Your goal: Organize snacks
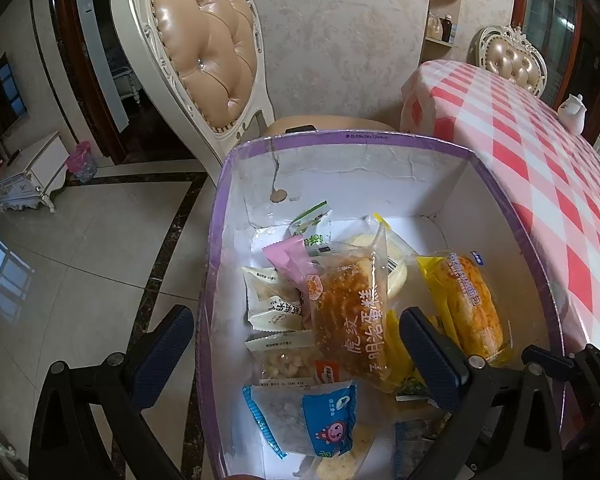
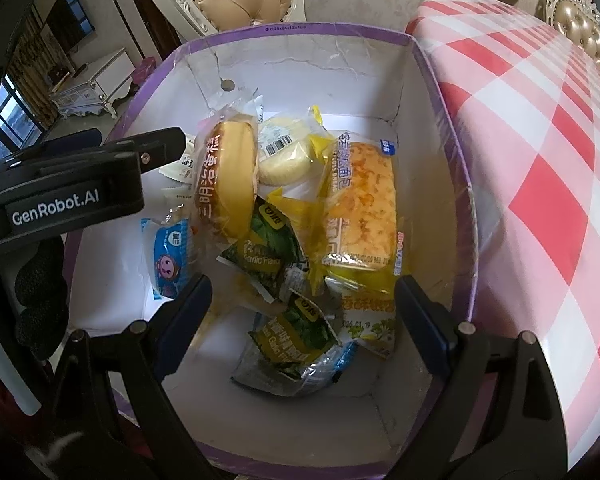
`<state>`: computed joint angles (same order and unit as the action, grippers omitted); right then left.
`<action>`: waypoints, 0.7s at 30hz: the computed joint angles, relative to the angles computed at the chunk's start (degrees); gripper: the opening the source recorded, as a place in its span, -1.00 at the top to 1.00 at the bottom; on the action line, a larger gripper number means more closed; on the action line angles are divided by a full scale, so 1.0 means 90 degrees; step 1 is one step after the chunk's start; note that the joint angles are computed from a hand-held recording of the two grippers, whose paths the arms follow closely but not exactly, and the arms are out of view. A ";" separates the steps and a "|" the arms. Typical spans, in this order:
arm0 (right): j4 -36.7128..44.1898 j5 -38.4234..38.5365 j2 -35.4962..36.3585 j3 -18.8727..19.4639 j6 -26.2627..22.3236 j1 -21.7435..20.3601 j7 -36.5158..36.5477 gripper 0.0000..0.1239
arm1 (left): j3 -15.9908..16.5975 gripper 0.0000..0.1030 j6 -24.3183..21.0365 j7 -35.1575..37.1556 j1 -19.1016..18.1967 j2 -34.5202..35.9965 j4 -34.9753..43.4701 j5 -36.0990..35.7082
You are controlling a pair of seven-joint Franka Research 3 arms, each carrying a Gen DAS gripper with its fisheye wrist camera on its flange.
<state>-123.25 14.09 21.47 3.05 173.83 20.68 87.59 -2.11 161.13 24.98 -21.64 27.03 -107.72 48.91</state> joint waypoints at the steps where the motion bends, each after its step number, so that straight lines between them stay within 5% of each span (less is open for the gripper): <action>1: 0.0002 0.0015 0.0001 0.0016 -0.0006 -0.0014 -0.0009 -0.51 | 0.0007 -1.00 -0.0003 -0.0008 -0.0006 0.0003 0.0003 0.0007; 21: 0.0019 0.0160 0.0015 0.0097 -0.0069 -0.0075 -0.0122 -0.51 | -0.0029 -1.00 -0.0041 0.0174 0.0023 0.0025 0.0026 -0.0178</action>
